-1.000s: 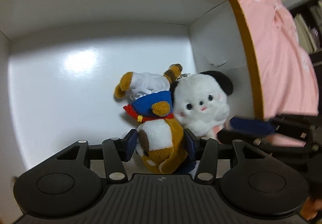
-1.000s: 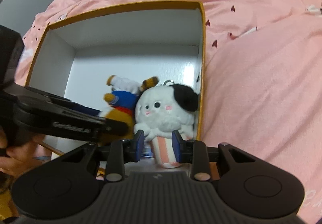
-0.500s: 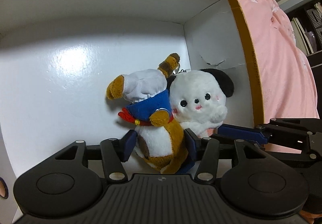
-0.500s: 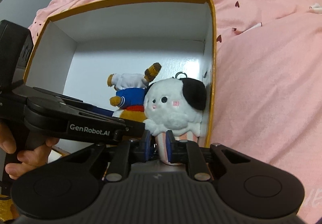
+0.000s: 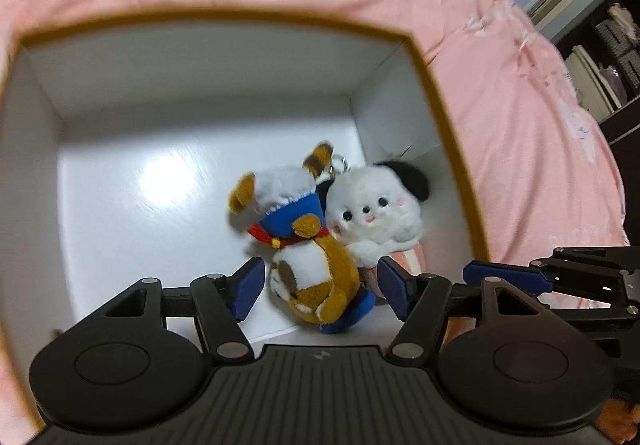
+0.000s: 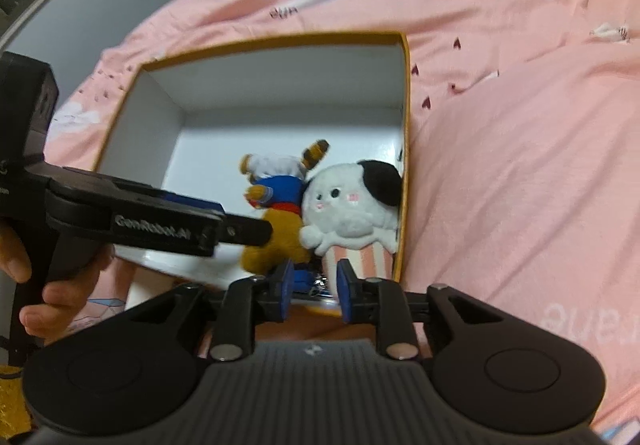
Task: Organize objects
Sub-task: 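Withdraw both grippers from the box toward the remaining items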
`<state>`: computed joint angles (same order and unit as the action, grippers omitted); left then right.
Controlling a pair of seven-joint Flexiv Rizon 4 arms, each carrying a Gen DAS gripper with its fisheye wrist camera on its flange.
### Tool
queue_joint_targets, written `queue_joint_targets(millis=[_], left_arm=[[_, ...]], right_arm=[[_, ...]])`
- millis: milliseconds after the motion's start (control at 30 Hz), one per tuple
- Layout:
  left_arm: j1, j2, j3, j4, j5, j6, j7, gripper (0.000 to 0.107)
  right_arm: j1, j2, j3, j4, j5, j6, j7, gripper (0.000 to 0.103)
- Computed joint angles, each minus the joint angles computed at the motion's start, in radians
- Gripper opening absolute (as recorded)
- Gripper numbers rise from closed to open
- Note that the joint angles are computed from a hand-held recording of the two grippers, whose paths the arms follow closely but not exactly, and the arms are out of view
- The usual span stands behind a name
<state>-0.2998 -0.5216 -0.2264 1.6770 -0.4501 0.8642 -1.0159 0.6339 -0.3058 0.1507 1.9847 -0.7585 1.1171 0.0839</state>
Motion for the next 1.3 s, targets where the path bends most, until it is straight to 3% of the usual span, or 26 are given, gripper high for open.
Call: queue_joint_targets(millis=[167,333,433,533,667,767,1000,1167,1300], left_arm=[[0.047,0.158,-0.035,0.168,-0.121,0.098,0.156,0.071],[0.039,0.275,0.003,0.307,-0.206,0.142,0.231,0.071],[0.032,0.325,0.045,0.375,-0.200,0.150,0.233,0.071],[0.026,0.335,0.078,0.423,-0.173,0.193,0.166,0.070],[0.041,0.362,0.078,0.490,-0.221,0.199,0.217,0.070],[0.039,0.380,0.082,0.526,-0.242,0.201,0.269,0.072],[0.022,0.389,0.086,0.556,-0.226,0.245,0.278,0.072],[0.010,0.404,0.089,0.565,-0.193,0.242,0.265,0.071],[0.003,0.413,0.087,0.580,-0.210,0.255,0.283,0.071]], right_arm=[[0.043,0.047,-0.026,0.038,-0.200,0.007,0.187,0.036],[0.039,0.036,-0.018,0.049,-0.354,0.084,0.382,0.044],[0.038,0.004,-0.016,0.042,-0.388,0.134,0.454,0.046],[0.046,-0.044,-0.031,0.028,-0.407,0.221,0.531,0.047],[0.074,-0.098,-0.059,0.011,-0.383,0.304,0.572,0.051],[0.088,-0.116,-0.035,0.002,-0.278,0.289,0.488,0.057],[0.099,-0.122,0.058,-0.015,-0.037,0.220,0.200,0.057],[0.088,-0.137,0.171,-0.094,0.164,0.072,-0.097,0.058],[0.103,-0.162,0.209,-0.164,0.279,-0.041,-0.270,0.062]])
